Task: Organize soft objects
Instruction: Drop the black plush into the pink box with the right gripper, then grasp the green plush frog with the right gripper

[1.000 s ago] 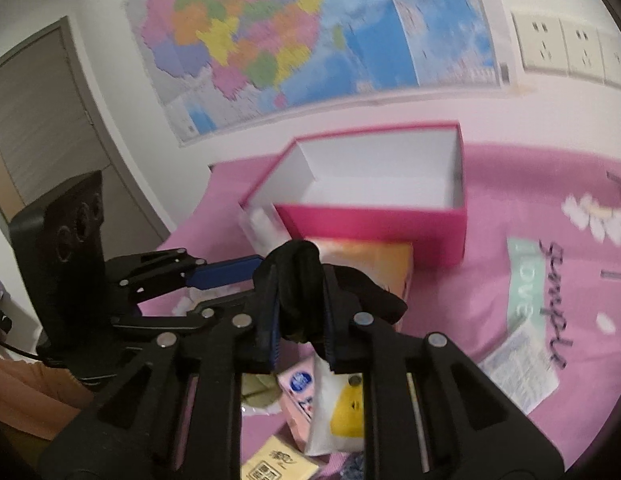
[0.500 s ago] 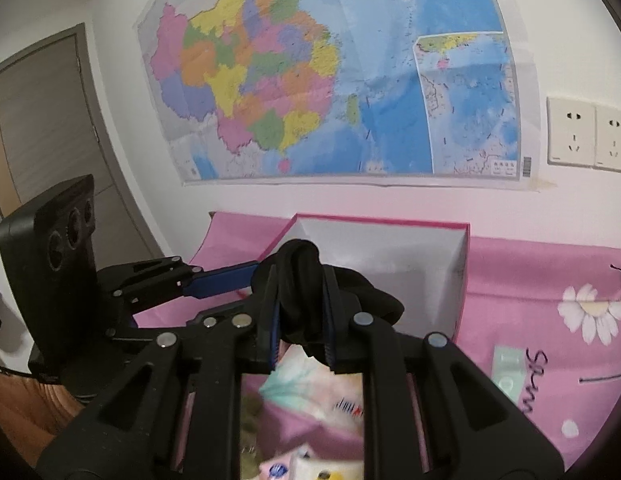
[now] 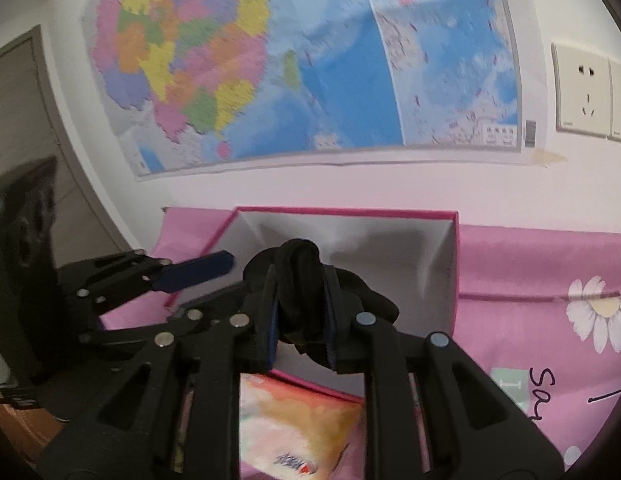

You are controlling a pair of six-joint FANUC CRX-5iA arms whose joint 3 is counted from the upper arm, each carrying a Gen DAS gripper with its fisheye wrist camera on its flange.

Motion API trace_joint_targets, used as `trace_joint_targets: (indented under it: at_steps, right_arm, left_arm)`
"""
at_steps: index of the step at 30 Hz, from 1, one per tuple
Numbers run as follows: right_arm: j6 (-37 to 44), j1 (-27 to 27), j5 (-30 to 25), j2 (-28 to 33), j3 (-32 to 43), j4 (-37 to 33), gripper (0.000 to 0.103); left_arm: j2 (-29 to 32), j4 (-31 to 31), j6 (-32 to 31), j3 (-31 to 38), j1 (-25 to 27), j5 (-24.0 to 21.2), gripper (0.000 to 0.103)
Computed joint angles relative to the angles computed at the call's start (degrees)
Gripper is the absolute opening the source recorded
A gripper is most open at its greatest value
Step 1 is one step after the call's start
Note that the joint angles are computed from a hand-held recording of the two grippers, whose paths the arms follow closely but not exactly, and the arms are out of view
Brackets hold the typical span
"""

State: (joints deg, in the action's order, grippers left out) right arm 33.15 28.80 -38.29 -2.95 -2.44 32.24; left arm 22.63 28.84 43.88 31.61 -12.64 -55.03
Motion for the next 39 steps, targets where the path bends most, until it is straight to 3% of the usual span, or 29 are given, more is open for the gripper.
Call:
trace_joint_targets:
  at_steps: [1,3,7,10,12,16,20,22,29,39]
  right_arm:
    - [-0.69,-0.15,-0.8,0.52,0.1,0.66,0.029]
    - [-2.73,-0.48,-2.11,1.17,-0.01,1.89,0.035]
    - [-5.79,-0.92,-4.31,0.85,-0.8,2.57,0.045]
    - [-7.08,-0.32,-4.42,-1.08,-2.59,2.82,0.045]
    - [-7.54,0.97,-3.96,-3.13,-4.45,3.48,0.049]
    - [-10.15,5.14,-3.6,-7.5,-9.14,7.9,0.068]
    - [-11.82,10.07,-2.88,-11.71,-13.23,9.61,0.07]
    - [-12.85,12.14,-2.57,-13.0,-14.67,9.88,0.081]
    - [-11.82,19.6,-5.71,-13.57,-15.88,6.68,0.081]
    - [-11.45,22.5,-5.84,-10.04,-15.2,-1.34,0.081]
  left_arm:
    - [-0.34,0.04,-0.19,-0.61,0.02,0.77,0.033]
    - [-1.54,0.78,-1.26,-2.75,0.21,2.76,0.047]
    - [-4.74,5.43,-5.22,-8.52,1.66,5.83,0.051]
    - [-7.43,11.42,-9.29,-13.42,3.58,6.99,0.059]
    - [-9.51,15.65,-12.15,-17.13,5.16,7.72,0.062]
    - [-13.52,22.43,-17.68,-23.88,8.55,7.78,0.066]
    - [-16.73,25.46,-21.48,-29.19,11.67,7.48,0.069]
    - [-18.14,24.85,-22.52,-31.36,13.26,6.58,0.07]
    - [-21.39,22.23,-25.07,-37.59,16.87,2.84,0.07]
    - [-21.47,20.91,-26.11,-39.91,19.76,-4.6,0.07]
